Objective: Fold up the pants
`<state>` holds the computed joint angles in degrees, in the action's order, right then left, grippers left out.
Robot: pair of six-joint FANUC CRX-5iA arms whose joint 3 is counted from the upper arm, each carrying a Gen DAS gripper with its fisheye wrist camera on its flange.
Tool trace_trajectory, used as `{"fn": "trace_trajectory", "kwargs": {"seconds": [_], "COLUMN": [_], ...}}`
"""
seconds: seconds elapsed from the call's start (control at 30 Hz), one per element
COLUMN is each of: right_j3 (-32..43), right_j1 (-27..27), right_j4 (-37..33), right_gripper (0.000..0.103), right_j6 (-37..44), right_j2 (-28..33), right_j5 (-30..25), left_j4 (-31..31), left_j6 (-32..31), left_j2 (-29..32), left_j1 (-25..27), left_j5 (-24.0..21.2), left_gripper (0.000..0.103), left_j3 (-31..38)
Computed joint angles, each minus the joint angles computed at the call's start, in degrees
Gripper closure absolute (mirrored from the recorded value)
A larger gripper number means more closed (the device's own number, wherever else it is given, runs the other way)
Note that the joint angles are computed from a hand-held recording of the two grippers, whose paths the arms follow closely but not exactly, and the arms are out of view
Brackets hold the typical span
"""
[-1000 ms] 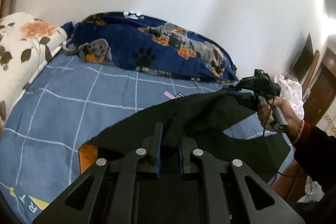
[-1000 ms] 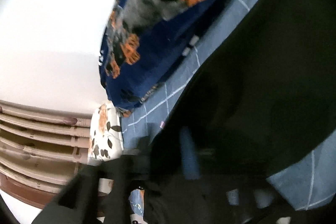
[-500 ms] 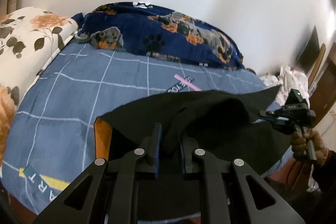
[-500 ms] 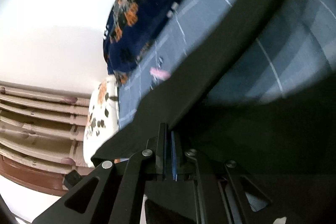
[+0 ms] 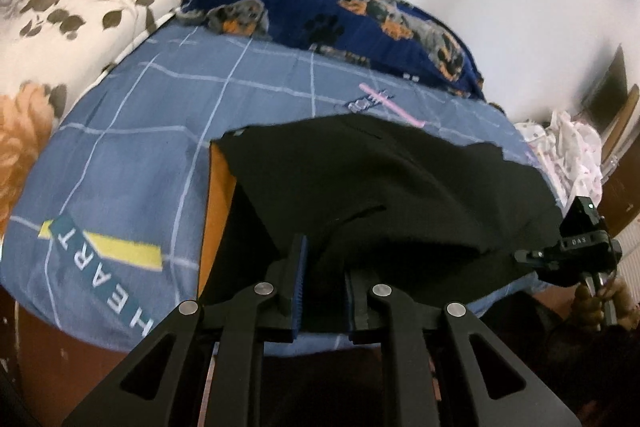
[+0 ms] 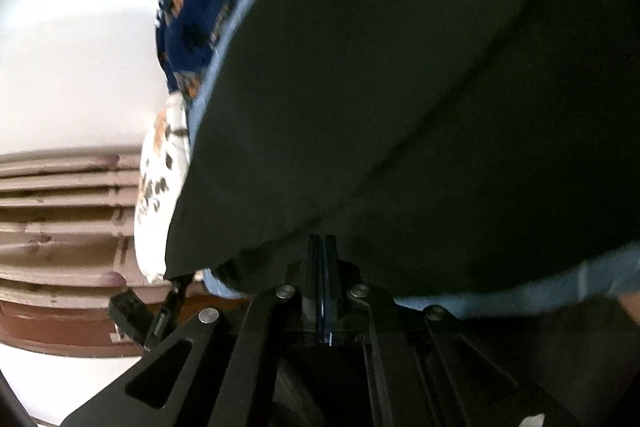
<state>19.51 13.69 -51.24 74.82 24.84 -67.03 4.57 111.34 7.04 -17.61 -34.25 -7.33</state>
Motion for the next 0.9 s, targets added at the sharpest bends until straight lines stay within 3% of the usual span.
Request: {"fn": "trace_trajectory", "kwargs": {"seconds": [0.13,0.33,0.4,0.43,0.53,0.83,0.87,0.9], "right_j3": [0.4,-1.3,-2.0,-2.8,-3.7,-2.3,-1.9,-1.4], "right_j1": [-0.1,-2.4,-3.6,-4.3,-5.9,-5.3,-4.9,-4.4], "right_j4": [-1.6,-4.0,-4.4,-5.0,-8.0,-6.6,-6.1,-5.6], "right_gripper": [0.101,0.093,0.068,0.062,0.062,0.056,0.056,0.068], "right_j6": [0.2,0.5,-0.3,-0.8,0.1,2.1,2.4,2.8], "right_j2": [0.7,-0.7,-0.7,-0.9,-0.5,0.3,0.5,0.8], "right_j5": [-0.7,4.5,6.0,7.1,8.6,12.9,13.0,12.8], "left_j4": [-0.9,-0.8,0.1,0.7,1.8,2.4,2.6,2.5], "left_j6": [1.4,3.0,2.7,2.4,2.3,2.7,2.6,2.7], "left_j2": [-0.1,-0.3,-0.5,-0.5,-0.7,-0.7,-0.6,-0.5], "left_j1": [-0.1,-0.2,0.0,0.2,0.7,1.2,1.2,1.1], "left_j5": [-0.6,0.1,0.8,1.0,1.3,1.5,1.5,1.3], "left_gripper": [0.087,0.087,0.087,0.087,0.087,0.087,0.087,0.087], "left_j3": [-0.6,-0.7,-0.9,-0.9,-0.9,-0.6,-0.6,-0.5]}}
